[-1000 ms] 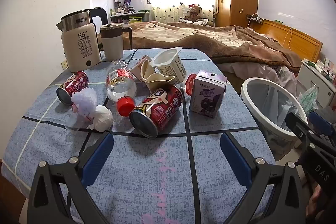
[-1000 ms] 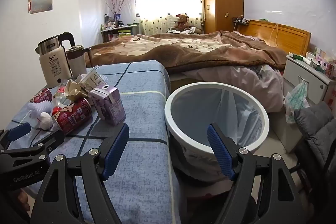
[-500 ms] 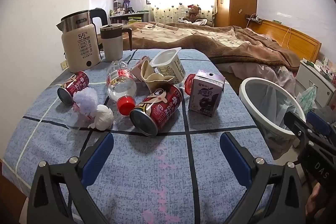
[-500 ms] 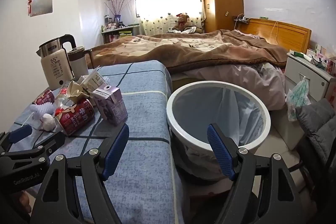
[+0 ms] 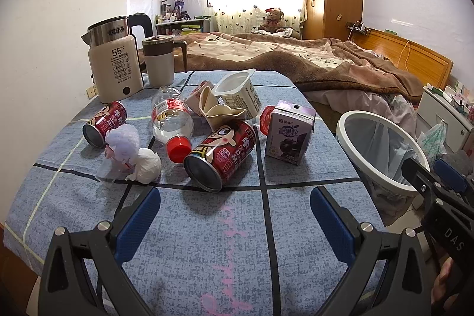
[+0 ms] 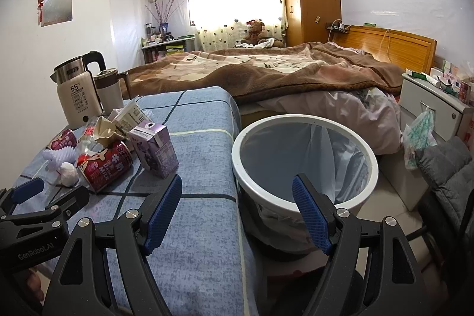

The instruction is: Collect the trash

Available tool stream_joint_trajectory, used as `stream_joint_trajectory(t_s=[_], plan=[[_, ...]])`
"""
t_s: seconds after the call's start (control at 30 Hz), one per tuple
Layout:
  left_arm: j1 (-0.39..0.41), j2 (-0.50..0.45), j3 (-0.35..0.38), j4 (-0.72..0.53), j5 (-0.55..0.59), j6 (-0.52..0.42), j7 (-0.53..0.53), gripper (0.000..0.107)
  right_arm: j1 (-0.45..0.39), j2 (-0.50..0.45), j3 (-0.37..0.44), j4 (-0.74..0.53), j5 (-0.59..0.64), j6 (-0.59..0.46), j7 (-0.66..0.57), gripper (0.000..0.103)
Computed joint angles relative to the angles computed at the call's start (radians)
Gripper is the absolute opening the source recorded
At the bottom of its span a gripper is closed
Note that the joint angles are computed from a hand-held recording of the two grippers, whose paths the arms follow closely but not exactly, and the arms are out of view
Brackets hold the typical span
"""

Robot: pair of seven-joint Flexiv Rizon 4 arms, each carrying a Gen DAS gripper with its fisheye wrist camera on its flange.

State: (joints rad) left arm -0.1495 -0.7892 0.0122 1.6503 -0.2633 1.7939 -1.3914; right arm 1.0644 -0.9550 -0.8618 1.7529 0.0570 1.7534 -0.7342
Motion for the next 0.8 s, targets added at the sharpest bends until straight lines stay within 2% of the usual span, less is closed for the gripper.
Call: stream_joint_trajectory(t_s=[0.8], plan=[[-0.001, -0.004, 0.001, 0.001, 0.001, 0.002, -0.007, 0.102, 0.000, 0.001, 0.002, 0.003, 0.005, 0.003, -0.007, 0.077]])
